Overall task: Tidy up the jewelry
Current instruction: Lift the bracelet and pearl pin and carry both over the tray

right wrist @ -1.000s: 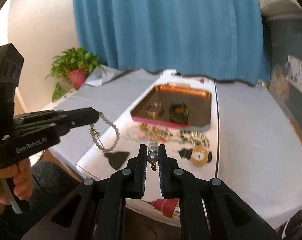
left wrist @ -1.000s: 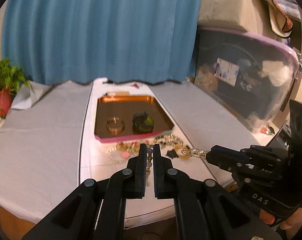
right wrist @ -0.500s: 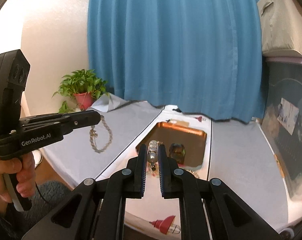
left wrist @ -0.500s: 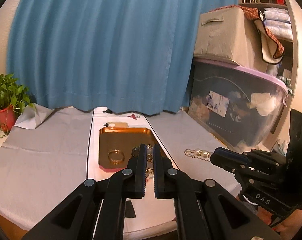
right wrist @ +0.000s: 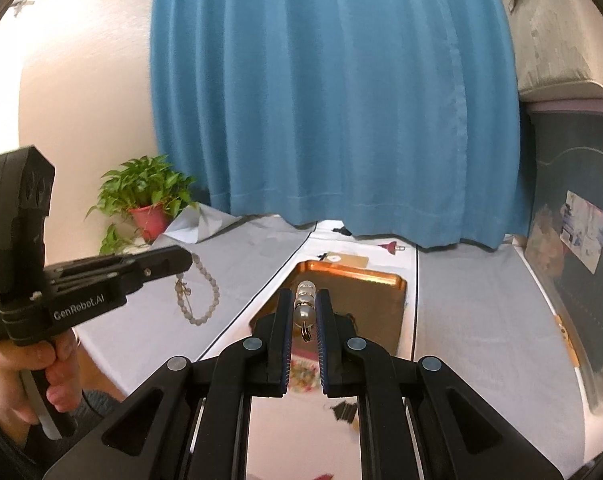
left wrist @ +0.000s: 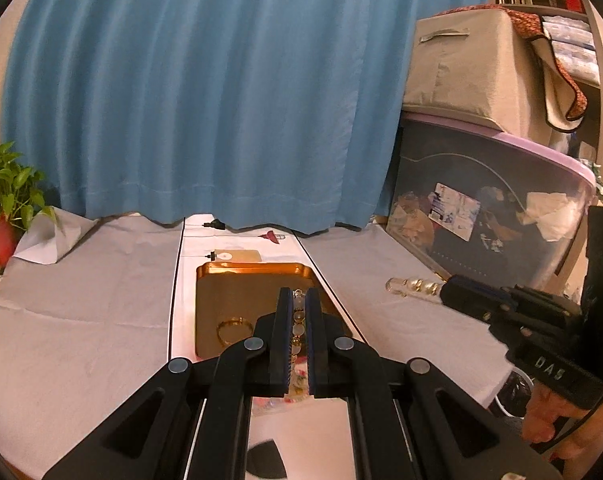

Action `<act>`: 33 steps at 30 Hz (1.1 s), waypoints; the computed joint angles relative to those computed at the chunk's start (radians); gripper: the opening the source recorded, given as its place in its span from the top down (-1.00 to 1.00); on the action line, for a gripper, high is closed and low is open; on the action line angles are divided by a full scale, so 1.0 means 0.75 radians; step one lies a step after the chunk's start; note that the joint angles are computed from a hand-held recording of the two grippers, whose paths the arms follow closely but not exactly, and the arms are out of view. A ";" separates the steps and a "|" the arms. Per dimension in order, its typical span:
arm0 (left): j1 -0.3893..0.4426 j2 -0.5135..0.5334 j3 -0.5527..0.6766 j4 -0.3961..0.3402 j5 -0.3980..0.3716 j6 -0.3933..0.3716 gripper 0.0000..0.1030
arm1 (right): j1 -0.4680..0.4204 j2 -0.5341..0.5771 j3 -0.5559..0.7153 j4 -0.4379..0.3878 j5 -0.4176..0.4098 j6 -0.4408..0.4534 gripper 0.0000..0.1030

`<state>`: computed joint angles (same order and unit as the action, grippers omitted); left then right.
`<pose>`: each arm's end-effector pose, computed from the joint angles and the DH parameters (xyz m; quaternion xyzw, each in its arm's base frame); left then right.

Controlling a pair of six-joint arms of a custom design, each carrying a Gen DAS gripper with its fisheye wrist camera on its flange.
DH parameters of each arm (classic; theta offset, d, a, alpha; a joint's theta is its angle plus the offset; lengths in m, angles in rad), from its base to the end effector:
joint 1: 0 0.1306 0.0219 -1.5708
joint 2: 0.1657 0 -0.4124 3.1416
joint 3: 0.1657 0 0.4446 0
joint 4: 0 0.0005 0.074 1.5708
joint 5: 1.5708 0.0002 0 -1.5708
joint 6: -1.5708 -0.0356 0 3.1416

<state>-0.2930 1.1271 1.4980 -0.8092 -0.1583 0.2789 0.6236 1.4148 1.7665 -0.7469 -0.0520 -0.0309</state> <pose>0.4053 -0.1169 0.6418 -0.0365 0.8416 -0.0868 0.5319 0.4411 0.3190 0.6538 -0.2567 0.7914 0.1987 0.5180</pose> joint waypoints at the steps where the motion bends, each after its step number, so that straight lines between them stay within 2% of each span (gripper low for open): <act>1: 0.013 0.013 0.006 0.008 0.016 -0.002 0.93 | -0.007 0.019 0.019 0.005 -0.003 -0.001 0.78; 10: 0.111 0.143 0.089 0.111 0.101 -0.018 0.93 | -0.069 0.193 0.203 0.043 -0.049 -0.009 0.78; 15: 0.186 0.216 0.093 0.152 0.209 0.053 0.93 | -0.098 0.297 0.282 0.039 -0.060 -0.014 0.78; 18: 0.206 0.256 0.080 0.155 0.196 0.042 0.93 | -0.107 0.350 0.309 0.026 -0.058 0.014 0.78; 25: 0.255 0.347 0.068 0.122 0.245 0.060 0.93 | -0.129 0.480 0.382 -0.029 -0.059 0.038 0.78; 30: 0.284 0.427 0.076 0.040 0.259 0.076 0.93 | -0.155 0.562 0.413 -0.083 -0.088 0.014 0.78; 33: 0.278 0.466 0.087 -0.011 0.230 0.063 0.93 | -0.163 0.605 0.433 -0.117 -0.089 0.006 0.78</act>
<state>-0.0841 1.4763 1.5636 -0.8178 0.0142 0.3260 0.5015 1.8683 2.0910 -0.8349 -0.1191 -0.0264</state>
